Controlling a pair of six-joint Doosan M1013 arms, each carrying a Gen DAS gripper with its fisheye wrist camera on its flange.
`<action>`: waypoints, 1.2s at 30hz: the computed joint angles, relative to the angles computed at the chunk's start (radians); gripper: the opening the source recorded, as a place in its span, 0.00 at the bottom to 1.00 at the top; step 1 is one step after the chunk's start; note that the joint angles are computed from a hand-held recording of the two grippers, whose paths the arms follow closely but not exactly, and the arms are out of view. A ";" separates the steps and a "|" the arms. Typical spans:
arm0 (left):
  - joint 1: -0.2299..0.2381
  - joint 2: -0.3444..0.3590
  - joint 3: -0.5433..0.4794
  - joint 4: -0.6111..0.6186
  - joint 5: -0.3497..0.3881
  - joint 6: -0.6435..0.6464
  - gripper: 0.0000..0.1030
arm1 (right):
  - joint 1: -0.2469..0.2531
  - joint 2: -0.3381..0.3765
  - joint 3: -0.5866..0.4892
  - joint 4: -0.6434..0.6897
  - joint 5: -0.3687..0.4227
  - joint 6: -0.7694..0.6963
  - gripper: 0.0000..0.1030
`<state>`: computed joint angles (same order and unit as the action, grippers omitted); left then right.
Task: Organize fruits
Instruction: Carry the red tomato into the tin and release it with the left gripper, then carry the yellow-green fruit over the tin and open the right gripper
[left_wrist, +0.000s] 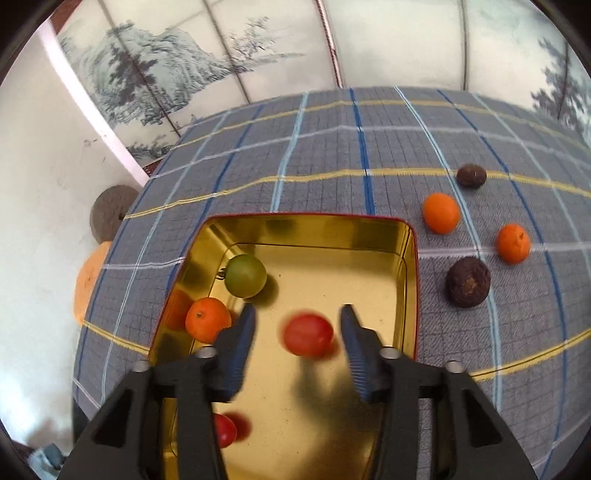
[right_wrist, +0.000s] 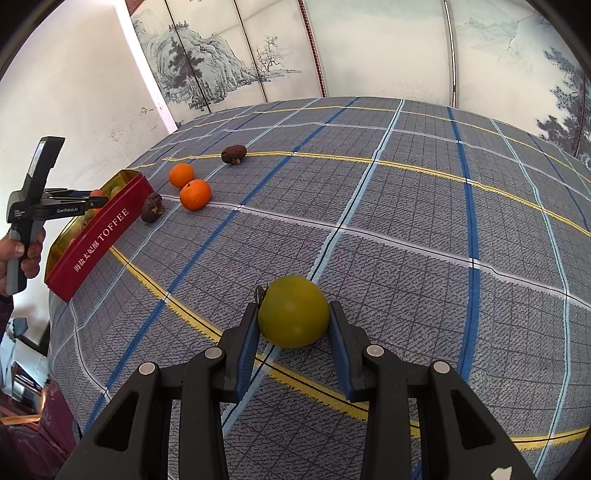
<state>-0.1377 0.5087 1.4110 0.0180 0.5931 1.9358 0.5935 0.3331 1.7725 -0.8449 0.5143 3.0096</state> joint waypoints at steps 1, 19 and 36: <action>0.004 -0.010 0.013 -0.022 -0.021 0.008 0.64 | 0.000 -0.001 0.000 0.000 -0.001 0.001 0.33; 0.077 -0.159 0.231 -0.263 -0.133 0.148 0.70 | -0.004 -0.006 0.009 -0.002 -0.028 0.038 0.34; 0.138 -0.243 0.350 -0.435 -0.212 0.267 0.70 | 0.048 0.028 -0.122 0.049 -0.064 -0.127 0.34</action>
<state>0.0001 0.2654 1.7609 -0.4174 0.3811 2.2029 0.6416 0.3616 1.6503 -0.7958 0.4499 2.8824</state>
